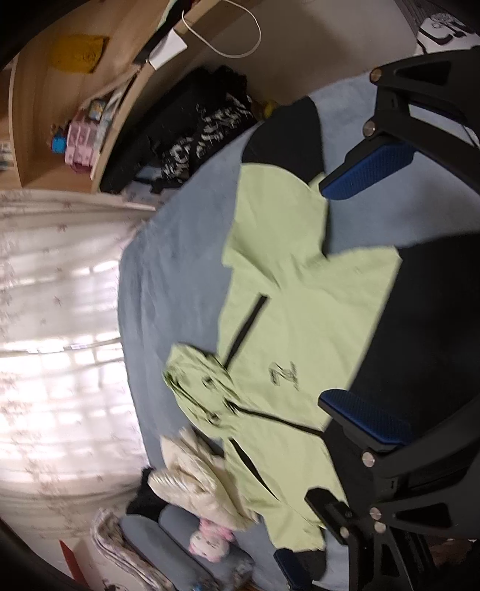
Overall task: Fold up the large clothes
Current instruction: 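Move the right tool to the black sleeve cuff and grasp it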
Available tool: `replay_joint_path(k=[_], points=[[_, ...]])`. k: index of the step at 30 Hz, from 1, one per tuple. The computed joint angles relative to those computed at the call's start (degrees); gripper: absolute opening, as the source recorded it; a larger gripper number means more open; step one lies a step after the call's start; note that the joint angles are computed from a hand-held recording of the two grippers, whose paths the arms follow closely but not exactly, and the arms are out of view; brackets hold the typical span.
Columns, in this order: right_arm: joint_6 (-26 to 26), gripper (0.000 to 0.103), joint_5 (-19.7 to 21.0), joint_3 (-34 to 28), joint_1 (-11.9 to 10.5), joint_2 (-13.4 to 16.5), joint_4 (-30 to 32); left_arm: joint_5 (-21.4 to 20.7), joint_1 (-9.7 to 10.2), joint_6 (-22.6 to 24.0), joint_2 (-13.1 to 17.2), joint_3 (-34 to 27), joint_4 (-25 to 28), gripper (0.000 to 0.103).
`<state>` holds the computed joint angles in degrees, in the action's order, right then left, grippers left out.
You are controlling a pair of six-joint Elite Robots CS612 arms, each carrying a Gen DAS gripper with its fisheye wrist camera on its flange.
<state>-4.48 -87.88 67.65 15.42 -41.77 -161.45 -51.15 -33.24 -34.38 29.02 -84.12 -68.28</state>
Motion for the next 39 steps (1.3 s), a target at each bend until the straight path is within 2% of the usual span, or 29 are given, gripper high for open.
replay_joint_path(k=[3, 7, 10, 13, 14, 15, 18, 21, 22, 25, 29, 32, 35, 38, 39], points=[[0.48, 0.103, -3.44, -2.86, -0.44, 1.46, -0.39, 0.53, 0.36, 3.57, -0.98, 3.49, -5.23, 0.100], [-0.42, 0.103, -10.01, -7.76, -0.73, 4.17, -0.44, -3.20, 1.61, 7.33, -2.39, 8.41, -13.13, 0.100], [-2.18, 0.103, -16.36, -12.68, -1.09, 7.24, -0.37, -5.53, 2.49, 9.04, -3.77, 12.79, -17.92, 0.100], [-1.18, 0.103, -24.00, -19.59, -1.62, 11.20, 4.01, -9.45, 3.43, 8.76, -5.65, 17.62, -19.69, 0.100], [-0.15, 0.103, -25.40, -22.31, -2.16, 12.79, 5.88, -9.91, 3.69, 8.49, -6.43, 19.79, -20.48, 0.100], [0.75, 0.103, -25.08, -23.66, -2.72, 13.39, 7.59, -10.09, 3.84, 8.28, -7.06, 21.54, -20.92, 0.100], [7.21, 0.103, -18.95, -31.09, -5.43, 16.80, 19.42, -10.93, 4.29, 8.91, -8.95, 27.52, -23.07, 0.100], [12.52, 0.103, -13.65, -37.72, -7.60, 20.47, 28.77, -12.38, 4.64, 9.17, -10.33, 32.71, -25.69, 0.100], [15.05, 0.103, -10.63, -39.97, -8.68, 21.75, 31.95, -13.41, 4.79, 8.91, -10.77, 34.35, -26.36, 0.100], [21.34, 0.102, -6.71, -40.82, -10.65, 22.93, 35.12, -17.17, 5.35, 8.09, -11.85, 38.80, -29.05, 0.099], [28.24, 0.099, -0.11, -36.76, -12.84, 22.08, 33.51, -17.89, 5.35, 8.07, -13.82, 44.91, -30.33, 0.093], [33.00, 0.098, 3.59, -36.04, -14.15, 22.56, 33.73, -19.01, 5.30, 7.17, -14.90, 48.40, -31.77, 0.092], [37.34, 0.092, 9.13, -33.02, -15.18, 22.15, 30.50, -20.49, 5.37, 5.46, -15.89, 51.28, -33.02, 0.092], [38.80, 0.091, 10.51, -32.01, -15.52, 22.50, 25.74, -21.96, 5.47, 3.66, -16.68, 53.33, -33.48, 0.092], [39.45, 0.086, 11.21, -31.54, -15.56, 22.51, 23.70, -22.68, 5.55, 3.18, -16.72, 53.45, -33.49, 0.092]])
